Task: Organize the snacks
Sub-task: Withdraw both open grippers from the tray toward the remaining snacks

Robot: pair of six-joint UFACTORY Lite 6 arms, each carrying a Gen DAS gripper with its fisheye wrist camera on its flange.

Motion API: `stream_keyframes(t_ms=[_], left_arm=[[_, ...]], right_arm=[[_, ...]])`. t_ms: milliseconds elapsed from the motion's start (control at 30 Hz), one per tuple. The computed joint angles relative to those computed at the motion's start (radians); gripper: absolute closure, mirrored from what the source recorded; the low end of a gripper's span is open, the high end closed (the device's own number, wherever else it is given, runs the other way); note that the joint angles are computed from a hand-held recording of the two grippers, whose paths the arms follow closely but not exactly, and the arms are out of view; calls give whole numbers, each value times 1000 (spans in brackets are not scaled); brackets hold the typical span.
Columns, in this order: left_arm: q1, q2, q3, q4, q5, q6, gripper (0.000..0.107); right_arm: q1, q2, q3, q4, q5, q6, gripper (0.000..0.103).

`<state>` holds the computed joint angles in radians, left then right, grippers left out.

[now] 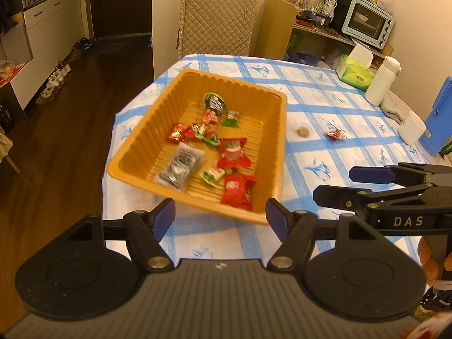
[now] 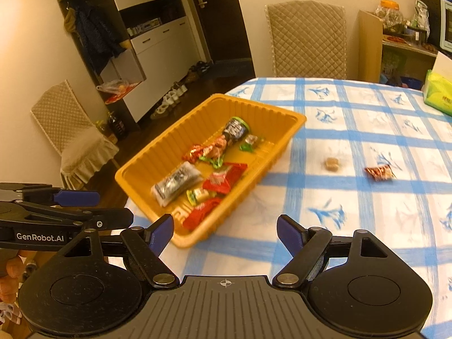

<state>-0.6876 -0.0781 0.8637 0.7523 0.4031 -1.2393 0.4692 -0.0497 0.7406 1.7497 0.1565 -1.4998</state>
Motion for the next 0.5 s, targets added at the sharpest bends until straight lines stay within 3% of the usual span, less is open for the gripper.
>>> stream_keyframes(t_ms=[300, 500], left_arm=[[-152, 22, -4, 59, 88, -210, 38], [-230, 75, 20, 56, 118, -299, 38]], right_arm=[[-111, -131, -124, -315, 99, 231, 23], [-204, -190, -195, -416, 176, 263, 23]])
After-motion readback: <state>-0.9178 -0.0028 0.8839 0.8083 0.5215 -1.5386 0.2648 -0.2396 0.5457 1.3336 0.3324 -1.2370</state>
